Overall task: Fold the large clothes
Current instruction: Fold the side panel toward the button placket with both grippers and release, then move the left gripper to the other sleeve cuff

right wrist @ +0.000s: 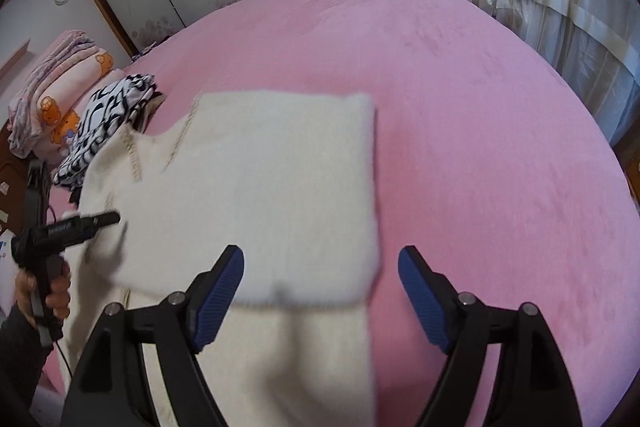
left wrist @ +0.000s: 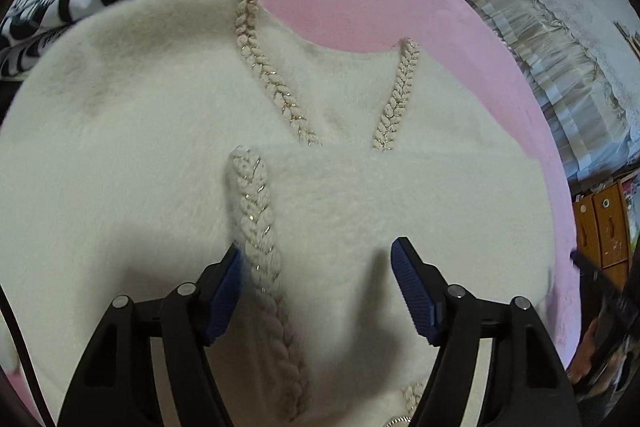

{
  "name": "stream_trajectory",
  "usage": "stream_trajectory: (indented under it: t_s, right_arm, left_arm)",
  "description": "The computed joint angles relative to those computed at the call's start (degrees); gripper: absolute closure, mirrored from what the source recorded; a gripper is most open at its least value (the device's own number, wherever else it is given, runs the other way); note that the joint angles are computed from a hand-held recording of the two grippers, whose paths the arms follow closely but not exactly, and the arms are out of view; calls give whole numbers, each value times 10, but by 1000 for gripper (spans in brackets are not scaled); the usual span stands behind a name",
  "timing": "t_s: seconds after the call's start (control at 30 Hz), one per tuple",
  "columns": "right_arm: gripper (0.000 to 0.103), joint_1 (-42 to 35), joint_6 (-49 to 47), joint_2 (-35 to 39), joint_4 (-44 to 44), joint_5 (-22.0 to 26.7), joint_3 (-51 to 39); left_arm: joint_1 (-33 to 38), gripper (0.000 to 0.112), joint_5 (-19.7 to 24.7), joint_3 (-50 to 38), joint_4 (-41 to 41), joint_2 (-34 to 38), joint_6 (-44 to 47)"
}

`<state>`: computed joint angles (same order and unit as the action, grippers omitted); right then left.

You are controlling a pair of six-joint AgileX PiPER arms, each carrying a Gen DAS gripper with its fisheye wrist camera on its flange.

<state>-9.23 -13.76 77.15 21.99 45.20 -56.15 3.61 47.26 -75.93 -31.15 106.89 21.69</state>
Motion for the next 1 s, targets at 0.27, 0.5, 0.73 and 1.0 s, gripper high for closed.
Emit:
stream_trajectory:
  t_s: [0.27,0.5,0.73,1.0]
  right_arm:
    - [23,-14,43,220,2,20,-164]
    - [84,5,27,211,15,-25,-146]
    - [49,13,89,212,-24,-8,-155]
    - [31,22,50,53,4,-5,-82]
  left_arm:
    - [-20,102,-35,-2,31,-3,-19]
    - [-43,102,-67,-31,86,-8,-48]
    - [-72,67,-58,-25,196,-7,-140]
    - [-93,46,-84,78,245,-170,-175]
